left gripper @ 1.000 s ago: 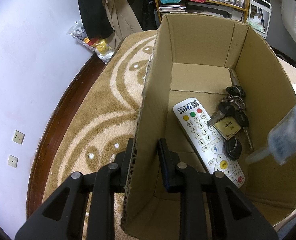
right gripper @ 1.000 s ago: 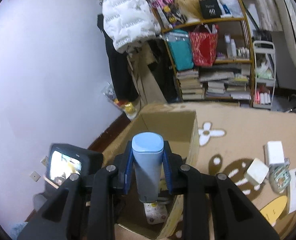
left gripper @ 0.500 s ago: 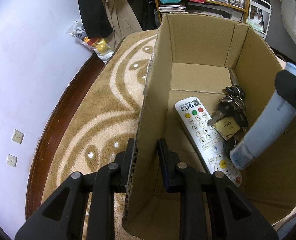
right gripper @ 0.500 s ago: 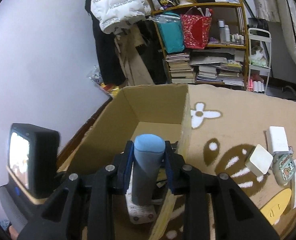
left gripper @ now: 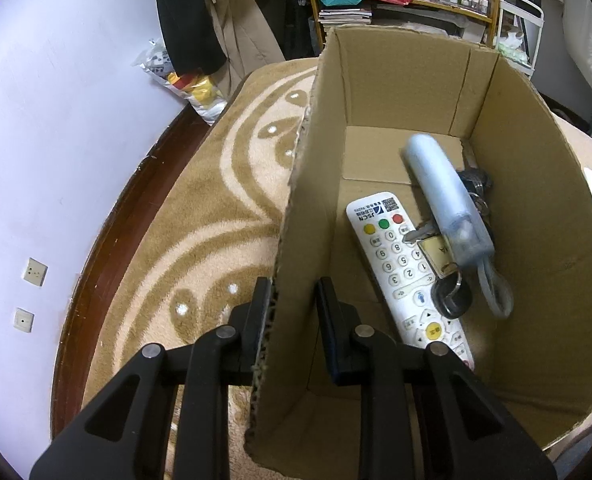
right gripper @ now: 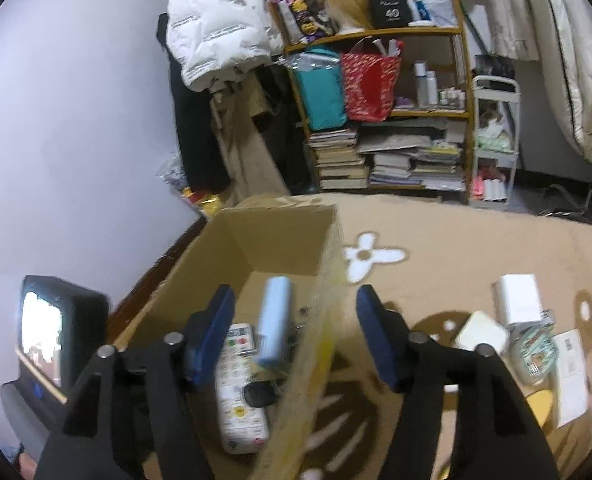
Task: Organize rigid objects
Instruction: 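Lower the right tool onto the square white charger and grasp it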
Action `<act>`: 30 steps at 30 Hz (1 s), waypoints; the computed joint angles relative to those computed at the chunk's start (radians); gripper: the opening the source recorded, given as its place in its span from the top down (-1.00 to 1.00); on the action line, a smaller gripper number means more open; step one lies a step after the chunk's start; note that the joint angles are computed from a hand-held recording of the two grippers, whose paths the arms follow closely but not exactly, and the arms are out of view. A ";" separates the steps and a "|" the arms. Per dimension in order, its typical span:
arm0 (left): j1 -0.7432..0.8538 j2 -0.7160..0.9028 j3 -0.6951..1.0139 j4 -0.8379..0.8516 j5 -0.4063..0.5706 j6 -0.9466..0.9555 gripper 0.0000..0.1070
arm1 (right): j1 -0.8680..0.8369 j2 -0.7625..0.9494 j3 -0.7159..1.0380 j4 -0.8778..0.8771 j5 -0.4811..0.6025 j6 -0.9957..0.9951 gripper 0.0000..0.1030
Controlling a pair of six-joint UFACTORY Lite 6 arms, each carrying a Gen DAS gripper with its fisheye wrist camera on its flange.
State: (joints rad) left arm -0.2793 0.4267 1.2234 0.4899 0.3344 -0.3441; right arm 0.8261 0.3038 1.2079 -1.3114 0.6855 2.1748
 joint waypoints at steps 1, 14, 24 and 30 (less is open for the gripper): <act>0.001 0.001 0.001 -0.007 0.000 0.007 0.57 | -0.004 0.000 0.000 0.021 0.025 -0.017 -0.49; 0.003 0.001 0.002 -0.012 0.001 0.014 0.57 | -0.151 -0.056 -0.150 0.104 0.044 -0.076 -1.00; 0.005 0.003 0.003 -0.018 -0.002 0.018 0.57 | -0.270 -0.026 -0.283 0.048 -0.094 0.085 -1.00; 0.006 0.005 0.005 -0.018 -0.001 0.020 0.57 | -0.330 -0.043 -0.369 -0.027 -0.196 0.221 -1.00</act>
